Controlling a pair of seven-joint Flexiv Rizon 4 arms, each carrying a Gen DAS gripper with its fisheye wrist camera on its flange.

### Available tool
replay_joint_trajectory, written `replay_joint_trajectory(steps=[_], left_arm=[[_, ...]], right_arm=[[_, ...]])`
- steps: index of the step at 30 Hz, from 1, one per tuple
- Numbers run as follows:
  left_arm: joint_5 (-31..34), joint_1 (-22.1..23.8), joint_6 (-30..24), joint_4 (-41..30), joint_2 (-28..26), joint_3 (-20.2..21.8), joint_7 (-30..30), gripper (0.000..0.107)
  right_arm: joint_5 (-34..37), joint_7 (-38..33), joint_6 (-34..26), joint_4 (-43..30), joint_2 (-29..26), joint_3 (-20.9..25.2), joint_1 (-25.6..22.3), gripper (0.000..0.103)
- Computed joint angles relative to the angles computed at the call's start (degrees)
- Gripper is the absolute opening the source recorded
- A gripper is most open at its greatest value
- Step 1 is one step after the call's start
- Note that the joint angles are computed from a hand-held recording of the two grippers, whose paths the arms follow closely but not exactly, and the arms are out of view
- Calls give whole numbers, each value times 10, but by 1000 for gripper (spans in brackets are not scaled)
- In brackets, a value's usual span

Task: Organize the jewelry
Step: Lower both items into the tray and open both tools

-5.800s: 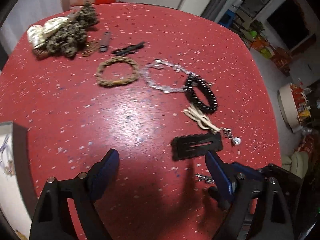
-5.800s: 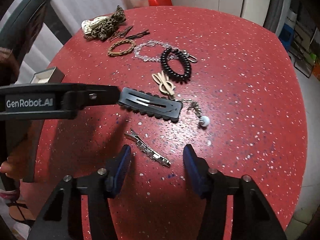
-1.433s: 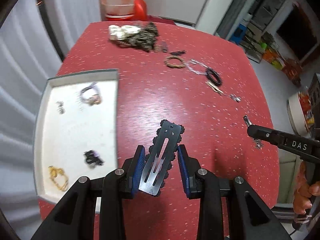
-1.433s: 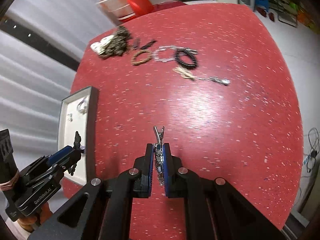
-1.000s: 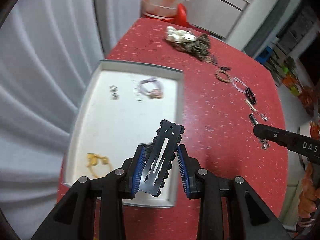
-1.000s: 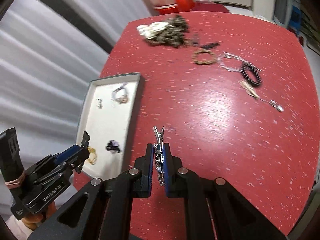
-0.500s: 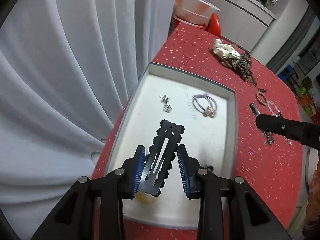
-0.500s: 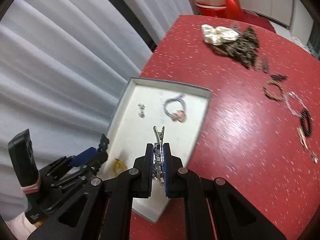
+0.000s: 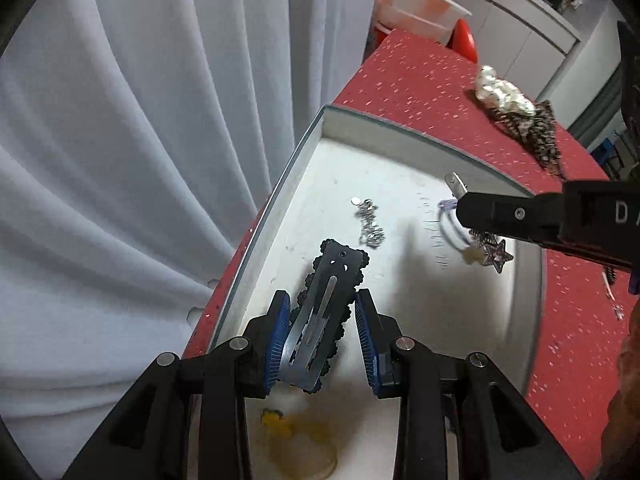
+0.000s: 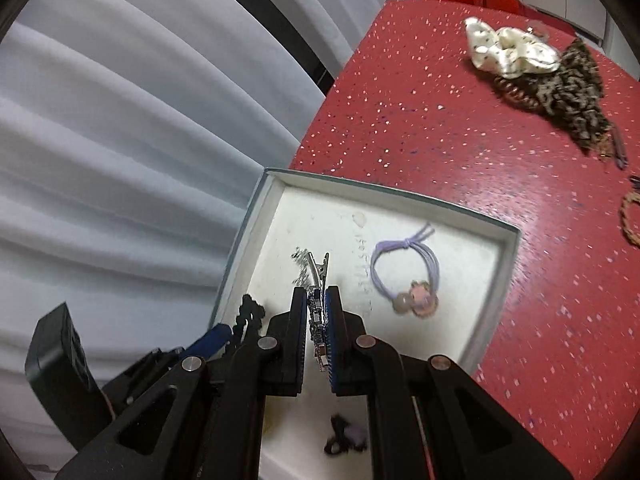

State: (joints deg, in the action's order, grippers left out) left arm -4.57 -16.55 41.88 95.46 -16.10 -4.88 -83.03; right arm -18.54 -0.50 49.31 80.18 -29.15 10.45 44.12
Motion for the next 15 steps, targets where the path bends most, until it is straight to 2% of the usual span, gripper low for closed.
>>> replay_joint_trajectory(steps=[6,14,15], left_arm=[[27,-7,-1,-8,-16,7,-25,35],[51,-14,13,-15,-25,9,-32,36],[54,-15,13,-16,-25,10,-36,40]], right_arm=[[11,-16,0,-10,-20,1,-5,9],[26,-35,-31,-31,-39,2,-4,9],[24,-33,-29,-30,-39,0,-1,9]])
